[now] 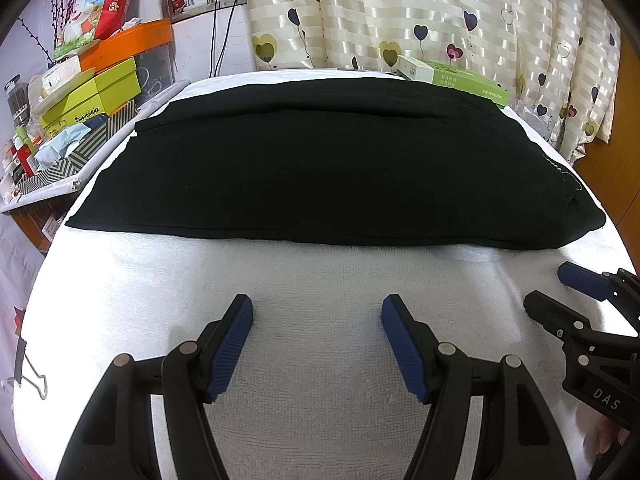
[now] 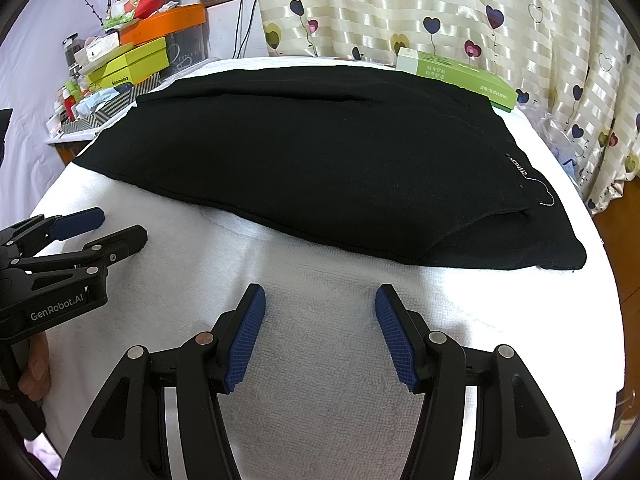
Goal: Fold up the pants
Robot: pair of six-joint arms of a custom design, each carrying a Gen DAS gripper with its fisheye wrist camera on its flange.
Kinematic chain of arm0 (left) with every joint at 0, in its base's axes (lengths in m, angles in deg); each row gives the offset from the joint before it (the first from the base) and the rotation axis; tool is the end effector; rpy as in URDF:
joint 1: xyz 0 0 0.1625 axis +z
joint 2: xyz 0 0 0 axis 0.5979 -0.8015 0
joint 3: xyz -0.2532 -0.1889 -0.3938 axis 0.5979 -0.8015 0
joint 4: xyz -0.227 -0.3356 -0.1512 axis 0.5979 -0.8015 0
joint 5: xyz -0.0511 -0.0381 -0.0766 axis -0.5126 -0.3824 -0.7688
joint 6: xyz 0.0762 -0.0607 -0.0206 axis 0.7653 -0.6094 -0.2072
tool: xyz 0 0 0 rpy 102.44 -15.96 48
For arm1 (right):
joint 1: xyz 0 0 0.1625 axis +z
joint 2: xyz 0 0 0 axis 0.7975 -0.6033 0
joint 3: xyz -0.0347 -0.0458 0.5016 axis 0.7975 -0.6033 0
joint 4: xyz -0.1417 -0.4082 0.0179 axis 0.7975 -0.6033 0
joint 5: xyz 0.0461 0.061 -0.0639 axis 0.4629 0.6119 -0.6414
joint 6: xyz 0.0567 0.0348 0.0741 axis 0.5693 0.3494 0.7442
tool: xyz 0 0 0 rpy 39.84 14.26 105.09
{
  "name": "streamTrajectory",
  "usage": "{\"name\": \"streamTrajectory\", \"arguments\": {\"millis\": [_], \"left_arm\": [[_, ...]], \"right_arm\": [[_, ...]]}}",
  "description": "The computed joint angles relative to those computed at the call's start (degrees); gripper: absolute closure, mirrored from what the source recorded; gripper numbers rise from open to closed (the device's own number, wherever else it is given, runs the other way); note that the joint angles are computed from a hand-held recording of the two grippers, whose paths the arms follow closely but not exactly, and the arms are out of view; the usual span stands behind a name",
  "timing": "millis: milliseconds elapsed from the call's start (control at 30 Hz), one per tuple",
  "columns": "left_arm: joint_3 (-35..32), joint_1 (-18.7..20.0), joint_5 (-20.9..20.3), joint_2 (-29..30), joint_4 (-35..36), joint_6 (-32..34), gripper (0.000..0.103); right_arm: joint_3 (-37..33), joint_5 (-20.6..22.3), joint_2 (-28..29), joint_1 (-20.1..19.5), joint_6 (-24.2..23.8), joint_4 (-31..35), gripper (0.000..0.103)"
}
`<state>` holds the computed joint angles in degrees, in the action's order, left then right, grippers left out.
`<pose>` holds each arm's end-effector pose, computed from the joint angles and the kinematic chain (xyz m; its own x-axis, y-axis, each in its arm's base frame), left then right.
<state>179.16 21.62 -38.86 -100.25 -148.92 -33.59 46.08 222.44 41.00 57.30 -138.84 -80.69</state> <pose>-0.0401 -0.4202 0.0933 -0.5844 0.5575 -0.5897 0.7524 0.6444 -0.1364 0.1708 -0.3191 -0.0070 -0.6921 0.2863 0.6626 -0.2484 0.7674 -0.5911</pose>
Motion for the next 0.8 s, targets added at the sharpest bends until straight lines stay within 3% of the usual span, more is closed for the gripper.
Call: {"name": "streamTrajectory", "arguments": {"millis": [800], "left_arm": [[0.25, 0.03, 0.33, -0.24, -0.16, 0.35, 0.033]], "right_arm": [[0.38, -0.36, -0.16, -0.38, -0.54, -0.67, 0.045]]}}
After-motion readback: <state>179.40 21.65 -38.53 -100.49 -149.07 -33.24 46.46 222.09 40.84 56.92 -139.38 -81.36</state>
